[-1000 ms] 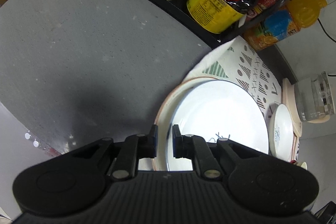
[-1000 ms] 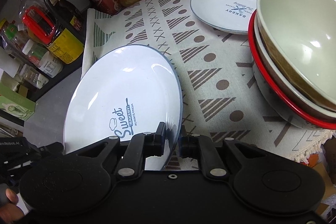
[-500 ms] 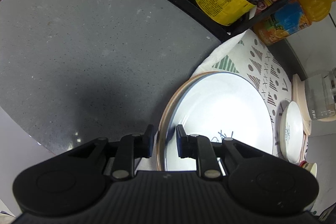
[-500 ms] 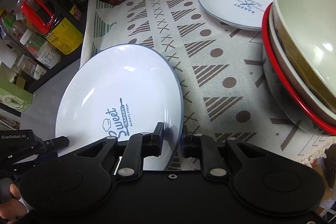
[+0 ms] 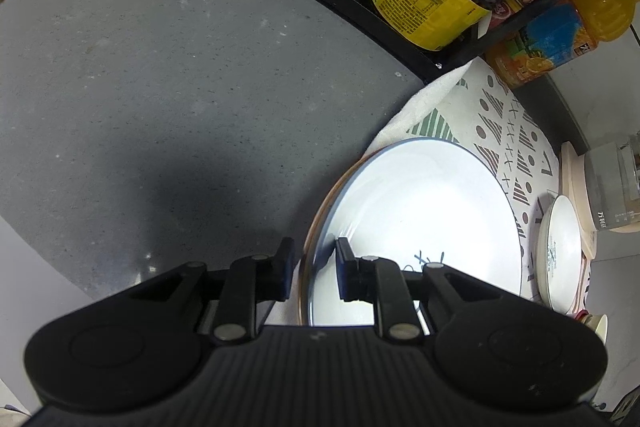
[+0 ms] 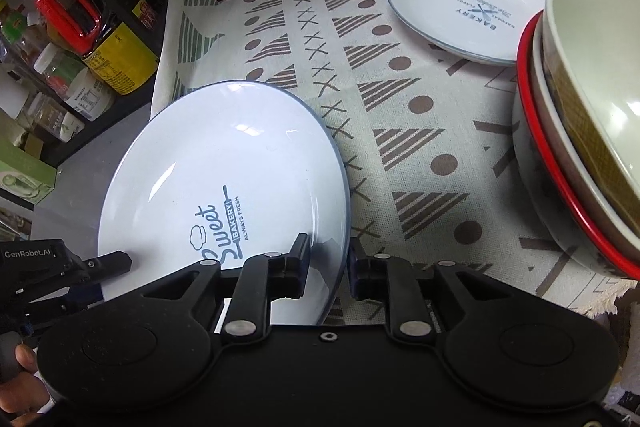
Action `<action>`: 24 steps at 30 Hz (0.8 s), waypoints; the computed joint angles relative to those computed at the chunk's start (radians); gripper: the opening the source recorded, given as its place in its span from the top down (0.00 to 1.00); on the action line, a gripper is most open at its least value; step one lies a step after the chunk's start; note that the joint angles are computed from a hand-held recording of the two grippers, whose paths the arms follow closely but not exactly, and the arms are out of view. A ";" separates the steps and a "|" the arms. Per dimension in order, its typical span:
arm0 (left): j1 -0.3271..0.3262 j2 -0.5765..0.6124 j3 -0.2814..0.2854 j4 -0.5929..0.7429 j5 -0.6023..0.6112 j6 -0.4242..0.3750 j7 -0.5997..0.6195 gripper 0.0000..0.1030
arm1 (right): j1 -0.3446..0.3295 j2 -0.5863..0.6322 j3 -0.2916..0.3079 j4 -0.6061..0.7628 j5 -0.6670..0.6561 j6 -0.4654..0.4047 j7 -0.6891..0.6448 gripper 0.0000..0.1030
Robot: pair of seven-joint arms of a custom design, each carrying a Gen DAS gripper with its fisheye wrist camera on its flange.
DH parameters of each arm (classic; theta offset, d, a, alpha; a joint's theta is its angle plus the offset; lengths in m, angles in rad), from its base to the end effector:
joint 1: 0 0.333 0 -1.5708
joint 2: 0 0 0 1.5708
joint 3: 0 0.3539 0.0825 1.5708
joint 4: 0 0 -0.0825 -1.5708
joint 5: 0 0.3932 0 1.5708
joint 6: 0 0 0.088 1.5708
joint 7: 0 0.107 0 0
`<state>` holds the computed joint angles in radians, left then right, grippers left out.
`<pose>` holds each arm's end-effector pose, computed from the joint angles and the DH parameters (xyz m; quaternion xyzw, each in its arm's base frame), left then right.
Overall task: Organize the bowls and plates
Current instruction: 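Open both tools to release the 'Sweet' plate and pull back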
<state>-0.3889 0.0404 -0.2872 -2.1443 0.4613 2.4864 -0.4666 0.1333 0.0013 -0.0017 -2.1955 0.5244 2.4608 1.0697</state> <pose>0.4528 -0.3640 0.4488 -0.9416 0.2571 -0.2108 0.0542 0.5579 0.0733 0.4428 -0.7735 0.5917 0.0015 0.2271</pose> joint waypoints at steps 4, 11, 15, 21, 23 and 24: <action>0.001 -0.012 -0.001 -0.005 -0.019 0.002 0.018 0.82 | -0.003 -0.004 -0.003 0.008 0.010 -0.015 0.004 0.76; -0.004 -0.049 -0.015 -0.024 0.010 -0.001 -0.014 0.52 | -0.005 -0.054 -0.009 -0.020 0.057 -0.009 -0.031 0.60; -0.009 -0.073 -0.026 -0.035 0.018 -0.011 -0.022 0.42 | 0.002 -0.093 -0.013 -0.051 0.092 0.016 -0.070 0.53; -0.020 -0.108 -0.049 -0.046 0.045 -0.053 -0.051 0.30 | 0.015 -0.155 -0.026 -0.086 0.146 0.023 -0.123 0.36; -0.023 -0.119 -0.055 -0.052 0.051 -0.058 -0.060 0.29 | 0.018 -0.177 -0.032 -0.093 0.163 0.023 -0.146 0.30; -0.024 -0.122 -0.056 -0.055 0.053 -0.057 -0.064 0.28 | 0.020 -0.188 -0.035 -0.097 0.172 0.024 -0.158 0.27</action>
<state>-0.4128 -0.0819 -0.3436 -2.1989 0.5140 2.4298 -0.5306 0.1536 -0.1870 -0.0364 -2.2922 0.6964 2.4851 0.9120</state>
